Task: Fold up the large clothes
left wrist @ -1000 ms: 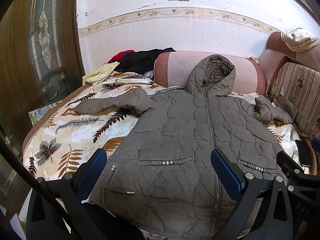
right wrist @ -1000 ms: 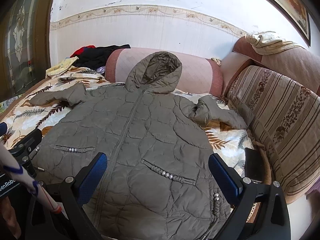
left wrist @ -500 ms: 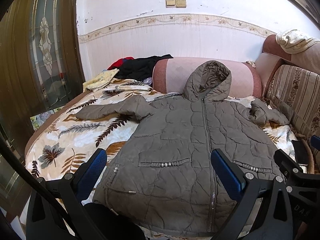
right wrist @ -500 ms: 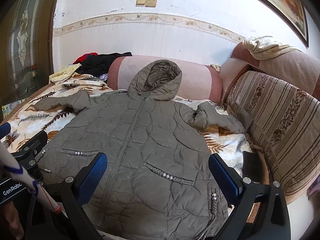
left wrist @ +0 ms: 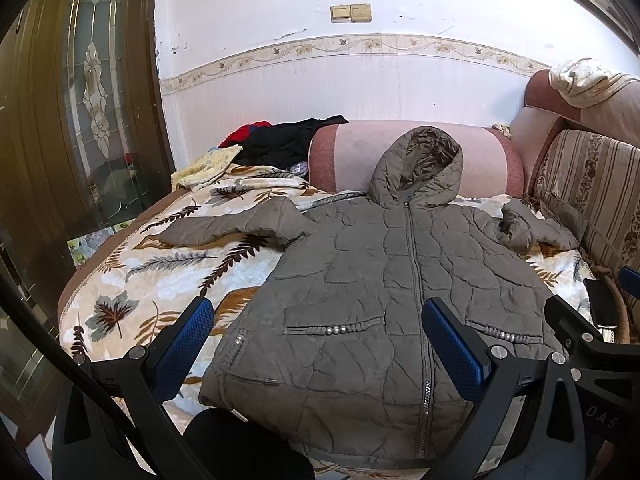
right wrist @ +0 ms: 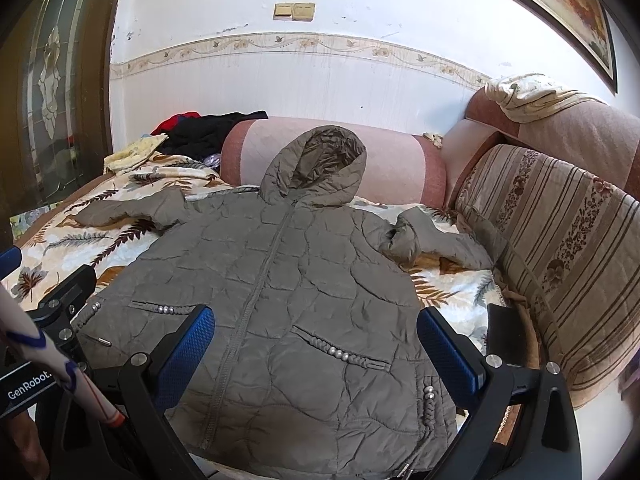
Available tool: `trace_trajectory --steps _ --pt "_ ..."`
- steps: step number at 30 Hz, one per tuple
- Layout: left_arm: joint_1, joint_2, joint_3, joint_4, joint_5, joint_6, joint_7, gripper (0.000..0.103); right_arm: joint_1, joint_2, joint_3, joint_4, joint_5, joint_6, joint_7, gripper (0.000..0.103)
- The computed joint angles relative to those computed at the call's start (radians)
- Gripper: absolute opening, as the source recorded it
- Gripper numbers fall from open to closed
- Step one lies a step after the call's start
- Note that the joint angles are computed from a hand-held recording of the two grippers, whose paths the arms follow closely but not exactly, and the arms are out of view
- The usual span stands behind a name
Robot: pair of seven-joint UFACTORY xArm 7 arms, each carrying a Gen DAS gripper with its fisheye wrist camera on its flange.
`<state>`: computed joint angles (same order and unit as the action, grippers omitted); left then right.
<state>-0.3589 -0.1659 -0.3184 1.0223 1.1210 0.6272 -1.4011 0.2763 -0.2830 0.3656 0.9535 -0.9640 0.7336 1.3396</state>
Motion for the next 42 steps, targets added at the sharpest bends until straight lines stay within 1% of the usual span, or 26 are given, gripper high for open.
trace_trajectory --steps 5,9,12,16,19,23,27,29,31,32,34,36,38,39,41,42 --pt "-0.003 0.013 0.000 0.008 0.009 0.008 -0.002 0.103 -0.005 -0.002 -0.015 -0.013 0.009 -0.032 -0.003 0.103" --pt "-0.013 0.064 0.011 0.046 0.019 0.011 0.008 0.103 -0.021 -0.007 -0.038 -0.039 0.047 -0.069 -0.015 0.103" --pt "-0.029 0.127 0.033 0.097 0.020 0.001 0.031 0.103 -0.040 -0.008 -0.057 -0.059 0.083 -0.094 -0.028 0.103" --pt "-0.061 0.230 0.083 0.196 -0.006 -0.023 0.077 0.103 -0.076 -0.009 -0.099 -0.094 0.160 -0.151 -0.051 0.103" --pt "-0.089 0.327 0.122 0.301 -0.030 -0.045 0.116 0.103 -0.113 0.000 -0.132 -0.114 0.225 -0.187 -0.072 0.103" --pt "-0.128 0.472 0.168 0.477 -0.059 -0.069 0.195 0.103 -0.152 0.031 -0.189 -0.127 0.339 -0.262 -0.157 0.103" --pt "-0.152 0.675 0.196 0.727 -0.141 -0.078 0.325 0.103 -0.199 0.060 -0.236 -0.117 0.440 -0.311 -0.234 0.103" --pt "-0.162 0.766 0.215 0.822 -0.179 -0.085 0.359 0.103 -0.225 0.070 -0.264 -0.110 0.496 -0.337 -0.270 0.103" --pt "-0.168 0.820 0.249 0.844 -0.189 -0.131 0.351 0.103 -0.245 0.098 -0.301 -0.082 0.568 -0.352 -0.345 0.100" --pt "-0.167 0.836 0.254 0.850 -0.208 -0.136 0.372 0.103 -0.268 0.112 -0.305 -0.060 0.566 -0.345 -0.352 0.100" --pt "-0.142 0.889 0.222 0.908 -0.302 -0.101 0.495 0.103 -0.315 0.155 -0.307 -0.002 0.517 -0.310 -0.333 0.099" --pt "-0.126 0.900 0.222 0.916 -0.352 -0.133 0.536 0.103 -0.342 0.223 -0.337 0.073 0.512 -0.304 -0.341 0.091" --pt "-0.141 0.916 0.255 0.935 -0.369 -0.136 0.549 0.103 -0.356 0.314 -0.375 0.165 0.576 -0.296 -0.396 0.082" --pt "-0.143 0.924 0.261 0.943 -0.387 -0.135 0.566 0.103 -0.361 0.353 -0.392 0.204 0.594 -0.296 -0.410 0.075" --pt "-0.138 0.939 0.259 0.957 -0.439 -0.129 0.613 0.103 -0.368 0.456 -0.428 0.322 0.608 -0.270 -0.439 0.073" --pt "-0.135 0.943 0.256 0.960 -0.465 -0.125 0.637 0.103 -0.366 0.518 -0.450 0.401 0.599 -0.233 -0.441 0.072"
